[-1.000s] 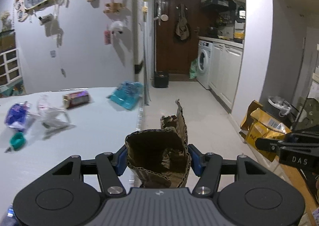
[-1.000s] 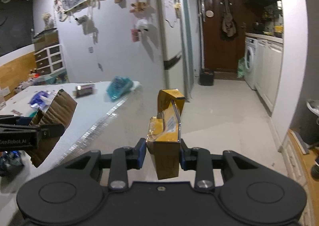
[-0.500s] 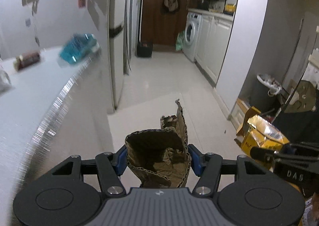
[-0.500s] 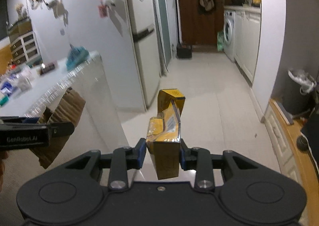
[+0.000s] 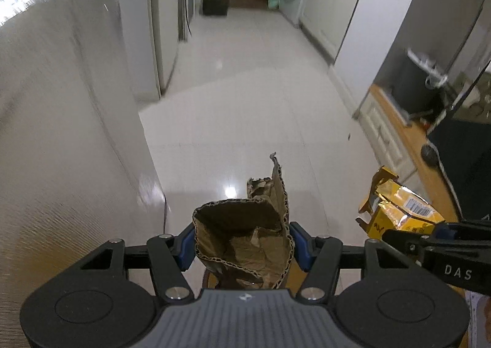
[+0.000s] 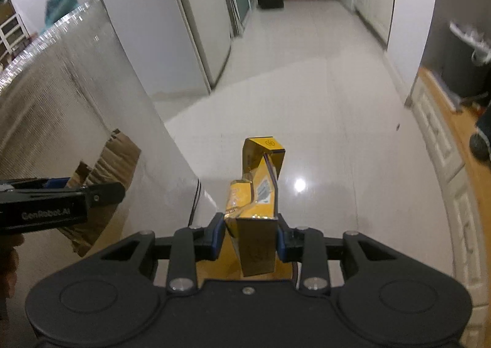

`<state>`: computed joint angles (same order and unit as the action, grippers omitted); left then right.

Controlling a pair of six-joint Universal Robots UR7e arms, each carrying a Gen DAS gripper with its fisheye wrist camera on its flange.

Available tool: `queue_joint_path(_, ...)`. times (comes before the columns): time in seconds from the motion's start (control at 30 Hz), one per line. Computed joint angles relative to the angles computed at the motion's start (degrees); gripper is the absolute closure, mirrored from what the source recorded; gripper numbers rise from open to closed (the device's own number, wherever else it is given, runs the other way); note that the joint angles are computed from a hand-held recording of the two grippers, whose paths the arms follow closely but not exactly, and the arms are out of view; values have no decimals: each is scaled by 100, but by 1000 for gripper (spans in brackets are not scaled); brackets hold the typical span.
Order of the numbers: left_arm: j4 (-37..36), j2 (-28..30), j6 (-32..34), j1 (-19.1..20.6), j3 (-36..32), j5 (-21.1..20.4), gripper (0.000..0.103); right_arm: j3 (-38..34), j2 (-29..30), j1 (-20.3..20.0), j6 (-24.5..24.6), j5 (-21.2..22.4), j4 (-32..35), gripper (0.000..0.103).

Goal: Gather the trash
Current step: 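Carry the cardboard and yellow box toward the yellow bin with both tools, then open both tools to drop the cardboard and yellow box into the bin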

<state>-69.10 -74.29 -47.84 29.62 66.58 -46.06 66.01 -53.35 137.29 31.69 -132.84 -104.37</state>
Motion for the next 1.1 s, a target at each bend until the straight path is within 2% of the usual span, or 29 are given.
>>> queue_joint_path(0.27,-197,67,330,471,303,-740,42,110,97,-357,309,426,653,69)
queue_joint_path(0.43,-185,93,489,742,476,-1043,42,99,198,-555,513,634,1069,68)
queue_joint_path(0.6,-311,147,599,1022,563,-1326,41,145,278,-706,541,922,1162,68)
queue_joint_path(0.87,-433,265,706,1301,677,-1554,41,108,483,-846,443,1048,1397,68)
queue_joint_path(1.1,-417,349,701,1426,724,-1611,41,279,469,-972,414,1083,1176,67)
